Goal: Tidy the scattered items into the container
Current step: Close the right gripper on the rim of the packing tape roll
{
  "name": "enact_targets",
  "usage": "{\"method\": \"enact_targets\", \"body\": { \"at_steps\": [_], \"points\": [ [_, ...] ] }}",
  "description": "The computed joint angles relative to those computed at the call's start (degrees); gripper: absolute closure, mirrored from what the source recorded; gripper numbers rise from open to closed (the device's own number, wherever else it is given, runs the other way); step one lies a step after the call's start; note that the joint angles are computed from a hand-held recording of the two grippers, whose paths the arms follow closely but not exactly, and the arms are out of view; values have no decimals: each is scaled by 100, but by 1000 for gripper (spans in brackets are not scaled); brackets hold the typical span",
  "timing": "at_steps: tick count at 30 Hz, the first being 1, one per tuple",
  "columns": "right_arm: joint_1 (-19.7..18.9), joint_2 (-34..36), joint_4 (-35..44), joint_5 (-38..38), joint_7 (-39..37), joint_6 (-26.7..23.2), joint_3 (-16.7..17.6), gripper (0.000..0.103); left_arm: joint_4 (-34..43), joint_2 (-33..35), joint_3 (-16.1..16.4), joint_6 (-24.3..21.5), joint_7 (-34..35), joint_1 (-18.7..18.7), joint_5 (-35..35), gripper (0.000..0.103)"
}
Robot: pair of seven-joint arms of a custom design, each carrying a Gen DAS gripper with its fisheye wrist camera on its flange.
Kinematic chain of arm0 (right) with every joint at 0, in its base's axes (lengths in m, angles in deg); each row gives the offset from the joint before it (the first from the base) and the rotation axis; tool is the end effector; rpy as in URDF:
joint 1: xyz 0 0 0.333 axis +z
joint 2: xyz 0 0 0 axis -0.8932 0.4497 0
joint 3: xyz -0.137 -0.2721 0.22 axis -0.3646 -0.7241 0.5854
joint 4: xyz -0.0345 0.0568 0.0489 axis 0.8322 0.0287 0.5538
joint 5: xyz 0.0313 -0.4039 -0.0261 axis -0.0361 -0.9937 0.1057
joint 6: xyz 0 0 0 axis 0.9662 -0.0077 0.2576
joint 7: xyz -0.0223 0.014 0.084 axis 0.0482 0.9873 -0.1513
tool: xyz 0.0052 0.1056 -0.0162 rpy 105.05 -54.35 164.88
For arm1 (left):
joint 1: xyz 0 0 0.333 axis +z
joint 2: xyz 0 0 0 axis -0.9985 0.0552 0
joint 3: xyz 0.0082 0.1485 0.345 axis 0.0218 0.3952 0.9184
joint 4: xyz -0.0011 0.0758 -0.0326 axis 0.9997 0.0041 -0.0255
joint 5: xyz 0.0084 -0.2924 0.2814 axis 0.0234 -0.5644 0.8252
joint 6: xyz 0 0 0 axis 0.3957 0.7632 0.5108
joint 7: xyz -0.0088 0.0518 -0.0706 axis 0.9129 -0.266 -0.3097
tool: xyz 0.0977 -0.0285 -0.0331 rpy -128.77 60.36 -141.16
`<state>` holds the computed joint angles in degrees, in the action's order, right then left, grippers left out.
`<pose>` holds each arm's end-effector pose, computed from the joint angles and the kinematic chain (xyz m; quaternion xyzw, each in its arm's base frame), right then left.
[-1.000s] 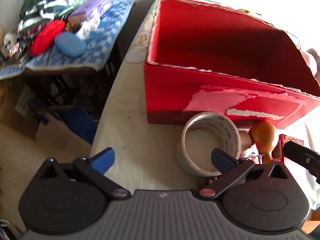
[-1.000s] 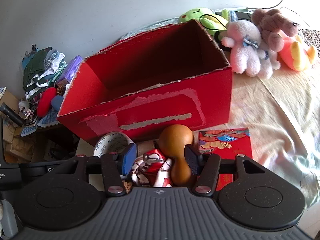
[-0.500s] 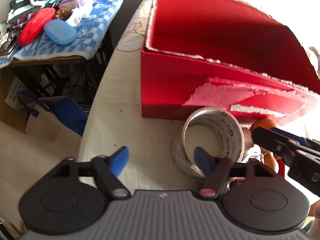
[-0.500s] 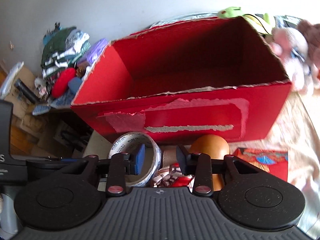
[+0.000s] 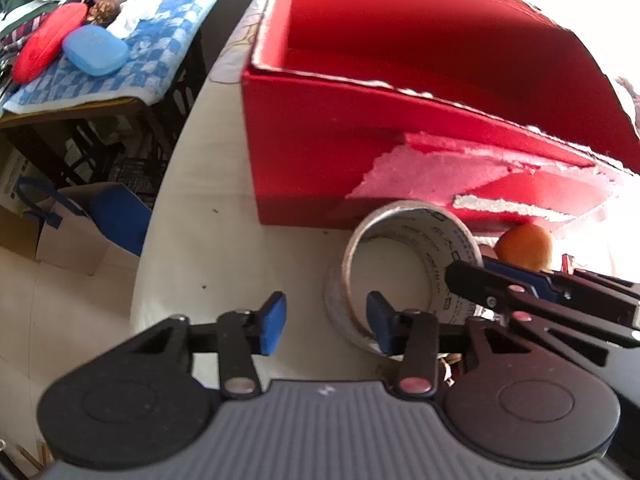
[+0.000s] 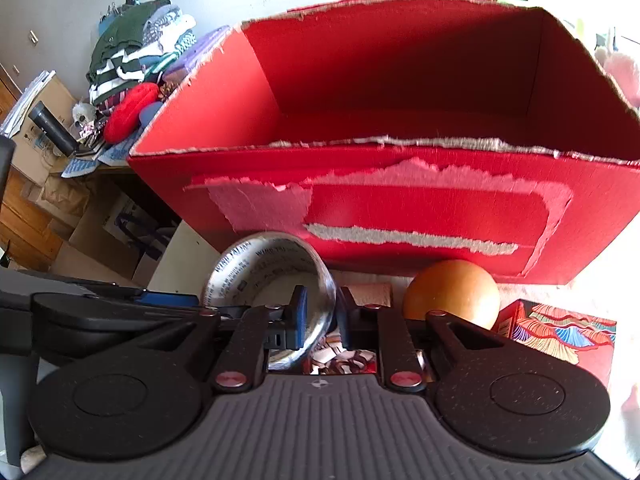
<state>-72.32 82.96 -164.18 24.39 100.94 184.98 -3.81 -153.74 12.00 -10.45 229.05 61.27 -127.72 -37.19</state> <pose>0.5586 0.2810 0.2997 -0.7988 0.5145 -0.0287 0.3107 0.5100 -0.5439 0.3072 -0.7889 0.5870 -0.1560 0.0933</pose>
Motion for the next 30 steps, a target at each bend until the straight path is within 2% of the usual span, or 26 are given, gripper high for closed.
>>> {"method": "enact_targets", "body": {
  "at_steps": [4,5,12,24,27,30],
  "points": [
    [-142,25,-56,-70,-44,93,125,90,43,27,6,108,80,-32,97,79],
    [-158,35,-56,-98,-33,113,138,91,107,48,15,14,118,-67,112,80],
    [-559,52,-256,-372,185,353,500,91,163,-5,40,-175,53,-184,226,82],
    [-1244,-236,-776,-1240,1055,1128,1083,91,295,-253,93,-810,-378,-534,1322,83],
    [-1180,-416,-912,-1421,1242,1361,975,91,307,-282,39,-846,-428,-517,1514,84],
    [-1098,-463,-912,-1552,1498,1334,864,91,246,-302,-32,-754,-458,-432,1540,85]
  ]
}}
